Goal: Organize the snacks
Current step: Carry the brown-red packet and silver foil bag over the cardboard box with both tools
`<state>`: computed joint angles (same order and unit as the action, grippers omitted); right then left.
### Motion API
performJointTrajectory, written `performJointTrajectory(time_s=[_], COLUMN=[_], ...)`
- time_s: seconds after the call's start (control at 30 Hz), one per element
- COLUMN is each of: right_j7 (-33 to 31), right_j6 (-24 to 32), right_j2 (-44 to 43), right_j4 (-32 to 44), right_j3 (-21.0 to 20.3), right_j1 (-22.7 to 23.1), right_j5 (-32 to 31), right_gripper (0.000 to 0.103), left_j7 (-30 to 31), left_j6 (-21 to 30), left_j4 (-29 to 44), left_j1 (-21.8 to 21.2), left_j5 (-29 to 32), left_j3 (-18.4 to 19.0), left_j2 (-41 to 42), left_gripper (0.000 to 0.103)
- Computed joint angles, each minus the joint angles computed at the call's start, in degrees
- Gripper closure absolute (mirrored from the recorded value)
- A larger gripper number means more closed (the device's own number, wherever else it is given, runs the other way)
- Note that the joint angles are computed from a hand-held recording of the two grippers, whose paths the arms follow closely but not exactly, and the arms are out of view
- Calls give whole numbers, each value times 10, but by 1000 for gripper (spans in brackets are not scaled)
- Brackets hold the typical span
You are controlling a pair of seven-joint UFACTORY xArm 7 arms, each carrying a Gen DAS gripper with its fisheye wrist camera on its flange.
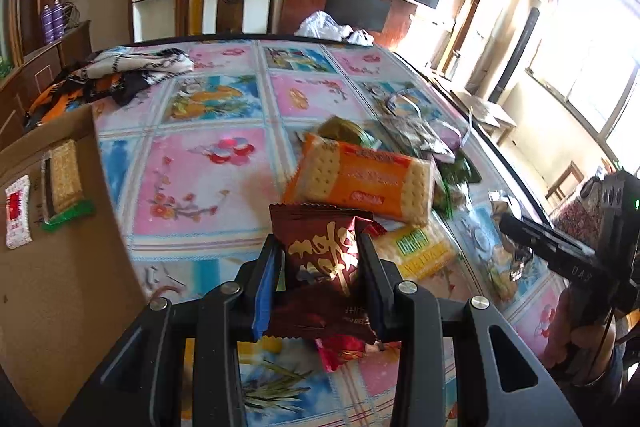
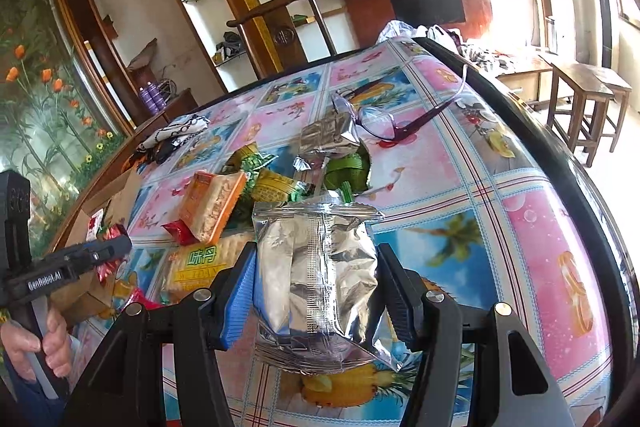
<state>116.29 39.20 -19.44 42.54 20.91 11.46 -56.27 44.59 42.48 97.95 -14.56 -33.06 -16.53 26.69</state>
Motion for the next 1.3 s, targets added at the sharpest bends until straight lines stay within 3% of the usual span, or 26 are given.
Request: performJointTrajectory(time_s=[0.2,0.33,0.53,0.7,0.8,0.93,1.03,1.13,1.3], right_j7=[21,107,93,12,-93,-257,-358,-409,-437], right_j6=[-3,-43,-88,-150,-169,-113,-62,-36,-37], right_j2=[14,38,185,324,421,544,621,661,670], right_j4=[15,43,202,368,486,643,747,801,811], right_j3=[2,5,-16,-45,-45,-28,-19,-26,-57], right_j1=[-2,-9,25,59,71,98,116,132,146], right_j5=[-18,-86,-169,-167,-104,-12,50,87,126], right_gripper=[41,41,41,40,40,40,40,40,40], left_j7=[-15,-42,-104,-190,-249,-297,-321,-326,-336], left_j6=[14,25,37,54,64,107,102,100,104], left_j4=[45,89,167,259,320,397,405,402,420], left_j1=[23,31,40,48,45,49,41,41,40], left_j5=[-19,-9,36,87,130,166,197,211,223], left_j3=[4,15,36,61,81,83,96,94,92], left_j2=[19,47,99,160,201,250,257,257,269], left_gripper=[67,67,67,67,67,67,67,69,69])
